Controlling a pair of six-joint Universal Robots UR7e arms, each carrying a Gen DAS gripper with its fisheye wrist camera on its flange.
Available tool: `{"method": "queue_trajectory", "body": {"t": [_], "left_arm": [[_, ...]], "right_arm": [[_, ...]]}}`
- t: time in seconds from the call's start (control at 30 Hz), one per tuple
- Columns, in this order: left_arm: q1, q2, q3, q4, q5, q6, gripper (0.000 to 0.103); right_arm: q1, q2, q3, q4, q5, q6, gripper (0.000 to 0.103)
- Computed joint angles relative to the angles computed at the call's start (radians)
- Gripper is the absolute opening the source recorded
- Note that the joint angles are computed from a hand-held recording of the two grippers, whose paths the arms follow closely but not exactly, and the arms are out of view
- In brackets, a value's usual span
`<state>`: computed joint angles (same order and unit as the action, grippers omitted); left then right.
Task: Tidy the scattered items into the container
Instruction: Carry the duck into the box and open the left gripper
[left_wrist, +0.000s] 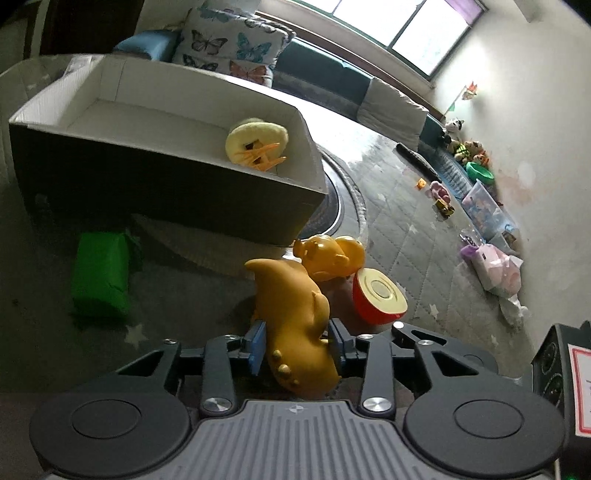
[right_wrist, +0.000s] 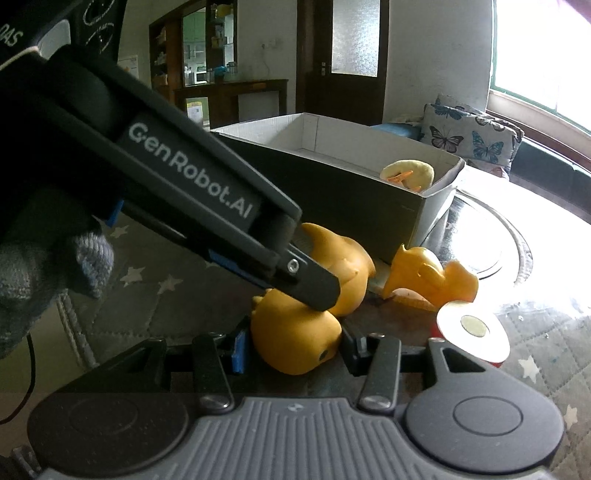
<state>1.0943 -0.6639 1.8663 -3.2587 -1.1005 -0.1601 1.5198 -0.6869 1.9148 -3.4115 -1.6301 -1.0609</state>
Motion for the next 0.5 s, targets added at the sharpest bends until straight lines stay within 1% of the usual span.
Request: {"method": "queue_trajectory", "body": {"t": [0.13, 0.27, 0.4, 0.5], "left_arm": [[-0.005, -0.001, -0.005, 0.019, 0.012, -0.029, 0.04], [-0.021, -0.01, 0.017, -0.016, 0.025, -0.021, 0.04], [-0.049, -0.031, 0.037, -0.082, 0.05, 0.015, 0.04], [-0.058, -0.041, 0.02, -0.125, 0.062, 0.057, 0.04]], "right_arm": [[0.0, -0.006, 0.01, -0.003, 0.004, -0.008, 0.048], [-0.001, -0.025, 0.028, -0.008, 0.024, -0.008, 0.048], [0.021, -0.047, 0.043, -0.036, 0.046, -0.051, 0.048], [0.048, -0.049, 0.007, -0.026, 0.061, -0.063, 0.048]]}}
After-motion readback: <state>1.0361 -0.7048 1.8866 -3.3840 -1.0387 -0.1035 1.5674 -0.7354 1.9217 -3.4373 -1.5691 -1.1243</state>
